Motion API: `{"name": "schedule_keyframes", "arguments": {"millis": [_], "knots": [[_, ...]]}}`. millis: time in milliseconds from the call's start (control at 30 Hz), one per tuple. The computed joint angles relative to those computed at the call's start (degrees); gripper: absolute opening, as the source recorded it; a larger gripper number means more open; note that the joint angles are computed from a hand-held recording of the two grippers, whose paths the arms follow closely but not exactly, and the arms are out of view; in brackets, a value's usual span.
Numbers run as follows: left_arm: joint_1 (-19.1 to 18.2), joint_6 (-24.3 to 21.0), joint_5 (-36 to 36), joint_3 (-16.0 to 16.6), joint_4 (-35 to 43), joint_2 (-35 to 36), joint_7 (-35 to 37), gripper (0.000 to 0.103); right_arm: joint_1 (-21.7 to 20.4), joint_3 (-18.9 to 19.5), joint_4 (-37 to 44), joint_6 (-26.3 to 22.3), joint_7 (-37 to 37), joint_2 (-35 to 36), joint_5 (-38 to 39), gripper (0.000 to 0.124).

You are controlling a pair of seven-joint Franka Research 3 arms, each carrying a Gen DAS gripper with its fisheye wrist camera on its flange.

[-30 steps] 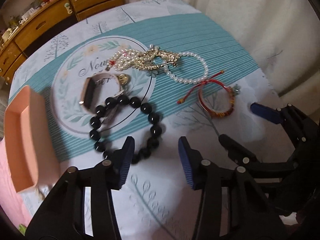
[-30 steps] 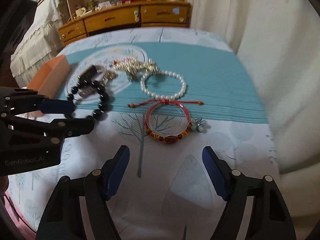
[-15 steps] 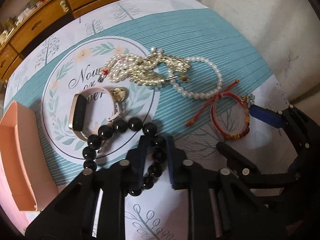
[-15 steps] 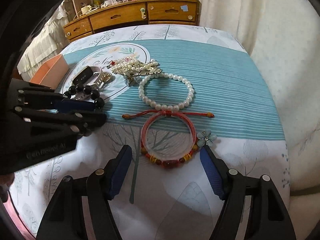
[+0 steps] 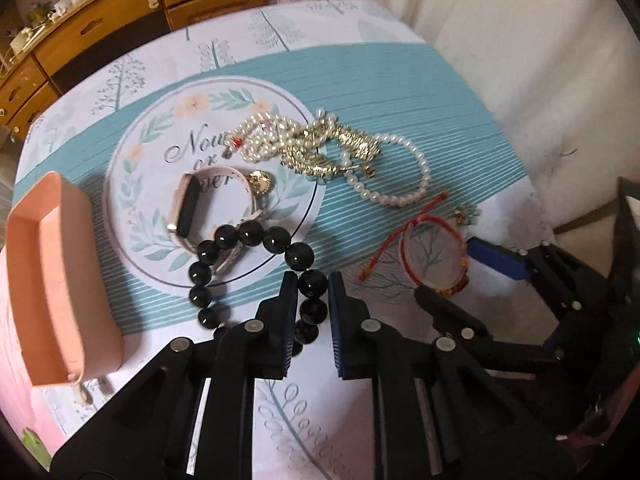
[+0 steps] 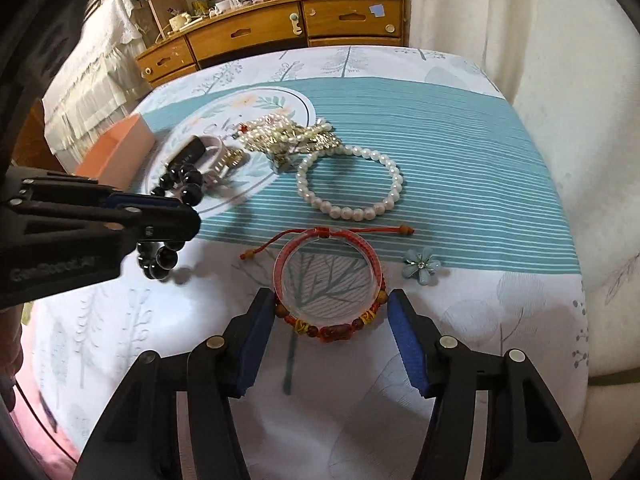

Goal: Organize jewelry
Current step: 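Carry both bracelets into the pink tray and open both tools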

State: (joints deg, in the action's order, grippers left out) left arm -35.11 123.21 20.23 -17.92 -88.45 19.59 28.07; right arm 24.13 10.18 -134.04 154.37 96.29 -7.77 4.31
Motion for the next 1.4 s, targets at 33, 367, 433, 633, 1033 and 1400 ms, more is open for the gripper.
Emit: {"name": "schedule_keyframes", "arguments": {"millis": [33, 367, 433, 633, 1033, 1400], "knots": [[-0.18, -0.11, 0.45, 0.07, -0.41, -0.82, -0.41, 0.013, 0.32, -0.29, -0.41, -0.18, -0.68, -0.65, 1.50, 0.058], [2.21, 3.26, -0.13, -1.40, -11.15, -12.74, -3.37, 0.013, -0.47, 3.21, -0.81, -0.89, 9.33, -4.93, -2.08, 0.059], [3.20, 5.55, -1.14, -1.58, -14.03, -15.51, -3.67, 0.013, -0.44, 4.34, -0.18, -1.39, 13.22, -5.34, -3.85, 0.059], [5.84, 8.56, -4.03, -1.89, -19.56, -22.86, 0.11, 0.013, 0.55, 7.88, 3.06, -1.75, 26.35, -4.72, -8.69, 0.059], [10.37, 10.05, -9.89, 1.85, -31.12, -38.79, 14.97, 0.013, 6.63, 11.47, 16.45, -1.50, 58.95, 5.52, -29.72, 0.059], [14.64, 12.60, -16.02, 7.03, -42.59, -48.83, 23.66, 0.013, 20.02, 8.39, 37.18, -10.00, 61.03, 21.43, -40.38, 0.059]]}}
